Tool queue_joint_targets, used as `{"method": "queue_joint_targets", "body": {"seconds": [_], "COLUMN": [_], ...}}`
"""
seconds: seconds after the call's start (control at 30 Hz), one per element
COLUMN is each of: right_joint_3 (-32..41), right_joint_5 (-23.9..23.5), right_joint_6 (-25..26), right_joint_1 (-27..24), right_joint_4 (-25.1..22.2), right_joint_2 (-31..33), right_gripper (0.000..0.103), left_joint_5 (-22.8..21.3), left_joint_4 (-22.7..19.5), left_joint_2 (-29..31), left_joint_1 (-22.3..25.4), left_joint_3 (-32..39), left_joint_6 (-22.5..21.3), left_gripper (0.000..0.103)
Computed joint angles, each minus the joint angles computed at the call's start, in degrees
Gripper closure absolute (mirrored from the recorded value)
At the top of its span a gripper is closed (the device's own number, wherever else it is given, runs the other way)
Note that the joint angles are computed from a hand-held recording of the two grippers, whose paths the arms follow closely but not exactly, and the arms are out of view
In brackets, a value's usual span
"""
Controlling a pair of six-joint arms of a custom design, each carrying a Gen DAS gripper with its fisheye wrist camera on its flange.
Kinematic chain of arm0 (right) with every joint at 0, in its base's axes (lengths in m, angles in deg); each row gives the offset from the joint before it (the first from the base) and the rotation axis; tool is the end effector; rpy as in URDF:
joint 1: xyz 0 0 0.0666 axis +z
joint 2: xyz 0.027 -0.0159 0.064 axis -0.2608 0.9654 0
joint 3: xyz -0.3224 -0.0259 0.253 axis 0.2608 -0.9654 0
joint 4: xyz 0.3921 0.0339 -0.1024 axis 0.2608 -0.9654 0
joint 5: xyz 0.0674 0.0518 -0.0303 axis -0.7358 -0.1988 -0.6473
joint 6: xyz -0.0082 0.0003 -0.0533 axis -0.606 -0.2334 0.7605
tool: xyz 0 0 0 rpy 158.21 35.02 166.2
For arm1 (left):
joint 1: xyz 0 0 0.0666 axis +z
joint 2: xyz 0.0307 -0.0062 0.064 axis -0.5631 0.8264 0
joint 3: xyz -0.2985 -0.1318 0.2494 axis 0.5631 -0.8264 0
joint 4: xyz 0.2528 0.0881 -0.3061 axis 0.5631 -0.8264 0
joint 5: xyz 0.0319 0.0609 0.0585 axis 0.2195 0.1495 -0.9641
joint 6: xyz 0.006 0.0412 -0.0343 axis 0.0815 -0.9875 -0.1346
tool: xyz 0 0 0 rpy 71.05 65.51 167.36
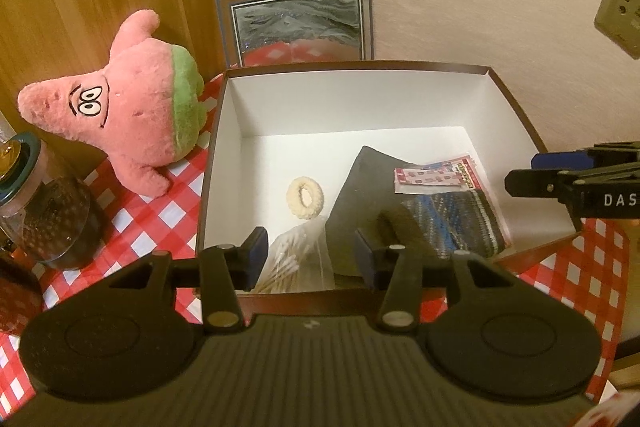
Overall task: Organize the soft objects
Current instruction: 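Move both grippers back toward the pile on the table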
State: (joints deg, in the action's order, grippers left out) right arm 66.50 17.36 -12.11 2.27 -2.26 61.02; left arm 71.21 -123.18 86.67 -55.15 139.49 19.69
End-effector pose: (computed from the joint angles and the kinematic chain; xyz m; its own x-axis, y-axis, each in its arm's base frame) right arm 0.5363 0.1588 0.3876 -0.6425 0.3904 -0.6594 0.2899 0.9204 0.2624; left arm 0.6650 -0.2618 0.3972 -0.5980 0.5341 -0.5976 0.6610 0.7504 0.0092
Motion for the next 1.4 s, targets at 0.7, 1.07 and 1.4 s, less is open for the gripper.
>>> {"method": "queue_joint_targets", "body": {"seconds": [0.7, 1.07, 1.4], "right_joint_3": [-7.37, -12.49, -15.61], "right_joint_5": [5.02, 7.16, 6.03], "right_joint_6": [-5.15, -9.27, -13.89], "right_joint_1": [2.75, 7.43, 11.77], "right_joint_4": [0.6, -1.94, -4.67], "right_joint_2": [-8.82, -14.55, -15.55], "right_gripper": [0.047, 0.047, 0.046], "left_joint_5": [1.11, 0.67, -0.97], "left_joint_4": [4.87, 7.57, 8.63], "left_joint_2": [-11.0, -20.25, -27.18], "left_joint_1": [1.63, 5.05, 7.23], "left_joint_3": [-13.93, -26.76, -36.77], "left_joint_6": [2.63, 7.57, 10.4], "left_gripper": [0.052, 0.052, 0.052]}}
